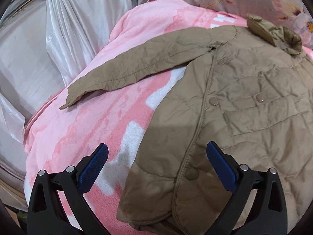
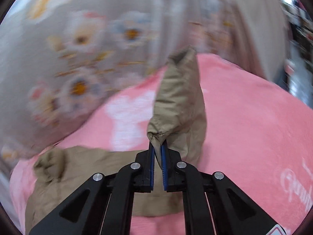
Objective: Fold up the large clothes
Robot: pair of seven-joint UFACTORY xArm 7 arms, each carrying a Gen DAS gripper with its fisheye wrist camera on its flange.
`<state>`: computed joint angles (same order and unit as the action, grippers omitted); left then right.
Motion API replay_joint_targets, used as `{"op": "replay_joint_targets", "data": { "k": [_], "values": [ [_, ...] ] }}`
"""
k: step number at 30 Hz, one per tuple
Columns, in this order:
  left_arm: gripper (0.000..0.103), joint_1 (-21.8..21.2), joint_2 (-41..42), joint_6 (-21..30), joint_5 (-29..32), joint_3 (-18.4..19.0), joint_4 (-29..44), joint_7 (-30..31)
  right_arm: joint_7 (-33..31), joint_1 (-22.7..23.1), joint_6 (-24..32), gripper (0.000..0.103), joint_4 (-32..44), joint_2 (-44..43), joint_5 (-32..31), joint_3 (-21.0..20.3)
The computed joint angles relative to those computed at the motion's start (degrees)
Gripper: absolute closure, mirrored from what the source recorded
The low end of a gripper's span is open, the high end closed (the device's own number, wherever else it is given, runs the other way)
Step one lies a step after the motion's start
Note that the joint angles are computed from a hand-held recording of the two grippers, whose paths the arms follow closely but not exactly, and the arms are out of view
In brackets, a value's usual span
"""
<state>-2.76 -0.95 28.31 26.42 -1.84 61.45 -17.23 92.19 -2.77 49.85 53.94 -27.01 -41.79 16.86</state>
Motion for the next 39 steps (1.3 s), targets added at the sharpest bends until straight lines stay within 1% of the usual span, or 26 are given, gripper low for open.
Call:
{"op": "replay_joint_targets", "data": {
  "k": [2, 6, 7, 10, 13, 15, 17, 19, 20, 21, 22, 23, 24, 25, 26, 29, 30, 31, 32, 34, 35, 37, 39],
  "values": [
    [0.005, 0.04, 0.45, 0.66, 1.04, 0.04, 0.23, -1.23, -3.15, 1.55, -2.87, 0.096, 8.39, 8.46, -2.55, 2.45],
    [0.005, 0.16, 0.50, 0.60, -0.61, 0.34, 0.15, -0.32, -10.13, 7.39, -5.87, 0.096, 22.49, 24.21, -5.26, 4.34],
    [0.005, 0.09, 0.36, 0.41, -1.43, 0.30, 0.24, 0.45, -12.19, 8.90, -6.45, 0.096, 25.68, 27.99, -5.20, 4.51],
    [0.005, -0.46, -0.02, -0.80, -7.93, -0.07, 1.07, 5.50, -18.13, 12.96, -7.08, 0.096, 33.74, 37.81, -3.44, 4.63],
    [0.005, -1.55, 0.33, -1.61, -13.77, -0.81, 2.87, 9.81, -23.26, 14.81, -9.46, 0.096, 38.11, 44.49, 1.39, 4.40],
    [0.005, -2.43, 0.40, -2.48, -15.75, -1.40, 3.66, 11.47, -26.15, 16.28, -8.87, 0.096, 41.02, 48.26, 3.38, 3.85],
    [0.005, -3.28, 0.47, -2.82, -16.87, -1.88, 4.24, 12.42, -27.22, 18.05, -8.02, 0.094, 42.75, 50.12, 4.83, 3.06],
    [0.005, -4.04, 0.73, -3.15, -17.98, -2.23, 4.61, 13.36, -28.00, 19.85, -7.10, 0.089, 44.08, 50.92, 5.62, 1.97],
    [0.005, -4.35, 0.81, -3.20, -18.02, -2.36, 4.65, 13.34, -28.55, 20.50, -7.19, 0.088, 43.60, 50.48, 6.00, 1.54],
    [0.005, -4.58, 0.99, -3.13, -17.93, -2.40, 4.76, 13.21, -29.59, 21.21, -7.02, 0.082, 43.60, 50.05, 6.36, 1.20],
    [0.005, -4.81, 1.11, -2.88, -17.93, -2.46, 4.91, 13.09, -29.88, 21.92, -7.37, 0.070, 43.01, 49.17, 6.49, 0.69],
    [0.005, -4.96, 1.35, -2.62, -18.13, -2.45, 5.22, 13.19, -29.28, 22.63, -8.30, 0.062, 41.72, 47.90, 6.26, -0.07],
    [0.005, -5.09, 1.60, -2.44, -18.20, -2.42, 5.44, 13.13, -26.95, 23.89, -9.62, 0.046, 39.95, 46.15, 4.72, -1.38],
    [0.005, -5.17, 2.03, -2.19, -18.22, -2.36, 5.86, 13.10, -24.25, 25.32, -10.36, 0.040, 38.04, 44.12, 2.84, -2.76],
    [0.005, -5.25, 2.12, -2.07, -18.35, -2.32, 5.92, 13.16, -21.98, 26.70, -10.72, 0.039, 36.32, 42.23, 1.19, -3.90],
    [0.005, -5.40, 2.63, -1.90, -18.42, -2.19, 6.23, 13.37, -18.34, 29.27, -10.34, 0.039, 32.70, 37.98, 0.15, -6.37],
    [0.005, -5.47, 2.88, -1.84, -18.80, -2.22, 6.48, 13.72, -15.33, 30.11, -10.56, 0.039, 29.37, 35.06, -0.67, -7.36],
    [0.005, -5.54, 3.11, -1.78, -19.52, -2.29, 6.71, 14.29, -13.87, 30.47, -10.21, 0.039, 27.82, 33.60, -0.84, -7.88],
    [0.005, -5.64, 3.37, -1.58, -20.50, -2.41, 7.07, 15.04, -13.28, 30.59, -7.63, 0.039, 26.04, 31.52, 0.93, -7.77],
    [0.005, -5.85, 4.48, -0.32, -25.09, -3.01, 8.69, 18.52, -8.41, 29.83, -4.84, 0.039, 20.99, 27.11, 1.23, -7.47],
    [0.005, -5.91, 5.33, 1.00, -28.31, -3.46, 10.05, 20.82, -6.74, 28.90, -4.55, 0.039, 18.56, 25.18, 2.19, -7.18],
    [0.005, -5.64, 7.29, 4.26, -35.95, -4.44, 13.26, 25.99, -2.79, 26.54, -5.29, 0.039, 12.12, 20.25, 5.08, -7.03],
    [0.005, -5.00, 10.93, 9.13, -44.40, -5.72, 18.52, 30.60, -0.09, 24.21, -7.13, 0.039, 6.94, 16.50, 7.53, -7.21]
  ]
}}
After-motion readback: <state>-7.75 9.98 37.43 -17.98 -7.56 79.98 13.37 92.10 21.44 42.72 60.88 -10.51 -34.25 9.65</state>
